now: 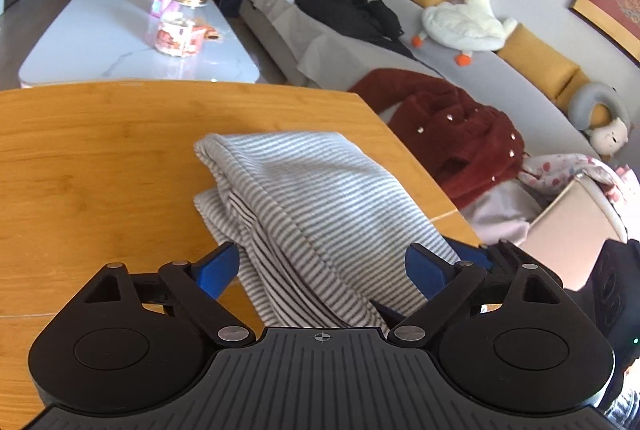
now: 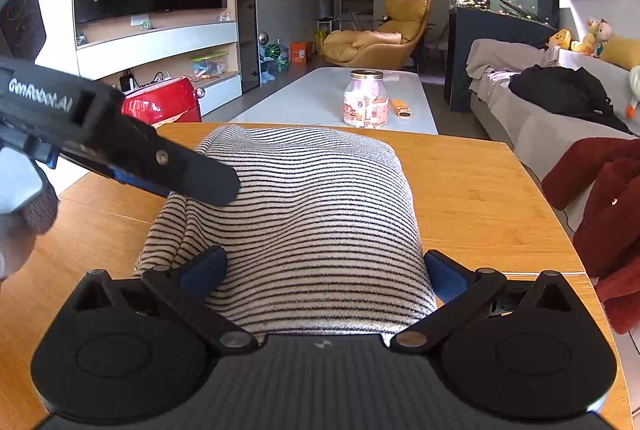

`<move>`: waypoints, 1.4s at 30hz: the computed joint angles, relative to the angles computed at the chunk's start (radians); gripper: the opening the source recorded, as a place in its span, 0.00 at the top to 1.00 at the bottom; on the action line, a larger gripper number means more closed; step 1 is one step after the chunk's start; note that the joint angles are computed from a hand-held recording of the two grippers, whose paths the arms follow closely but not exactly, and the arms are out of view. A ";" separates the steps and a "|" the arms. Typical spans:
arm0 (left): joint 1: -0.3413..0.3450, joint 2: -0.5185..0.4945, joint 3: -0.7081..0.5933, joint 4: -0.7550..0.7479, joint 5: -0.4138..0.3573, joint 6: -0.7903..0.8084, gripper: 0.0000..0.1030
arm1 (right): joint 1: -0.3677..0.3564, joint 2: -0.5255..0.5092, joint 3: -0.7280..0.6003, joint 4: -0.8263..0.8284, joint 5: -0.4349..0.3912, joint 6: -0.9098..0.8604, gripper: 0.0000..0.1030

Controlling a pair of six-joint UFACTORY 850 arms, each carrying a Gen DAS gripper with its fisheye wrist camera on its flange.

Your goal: Fold clothes

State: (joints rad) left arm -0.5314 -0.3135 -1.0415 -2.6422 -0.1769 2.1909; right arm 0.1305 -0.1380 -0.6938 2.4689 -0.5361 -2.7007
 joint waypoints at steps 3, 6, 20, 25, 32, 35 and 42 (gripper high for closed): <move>-0.014 -0.037 -0.026 0.062 0.023 -0.065 0.21 | -0.065 0.028 0.006 -0.190 -0.025 0.151 0.00; -0.018 -0.051 -0.021 0.001 0.016 -0.018 0.19 | -0.162 0.054 0.013 -0.369 -0.091 0.303 0.00; -0.033 -0.032 0.016 -0.282 -0.003 0.335 0.19 | -0.160 -0.227 -0.385 -0.773 -0.085 0.944 0.18; -0.021 -0.032 0.029 -0.161 -0.037 0.226 0.19 | -0.154 -0.332 -0.491 -0.986 -0.208 1.306 0.16; 0.001 -0.030 0.052 -0.031 -0.102 0.090 0.18 | -0.161 -0.261 -0.425 -0.852 -0.286 1.140 0.29; 0.007 -0.019 0.070 -0.040 -0.127 0.060 0.19 | -0.118 -0.234 -0.399 -0.852 -0.063 1.054 0.31; 0.036 0.049 0.152 0.030 -0.208 -0.058 0.19 | -0.211 -0.135 -0.221 -0.784 -0.230 0.928 0.08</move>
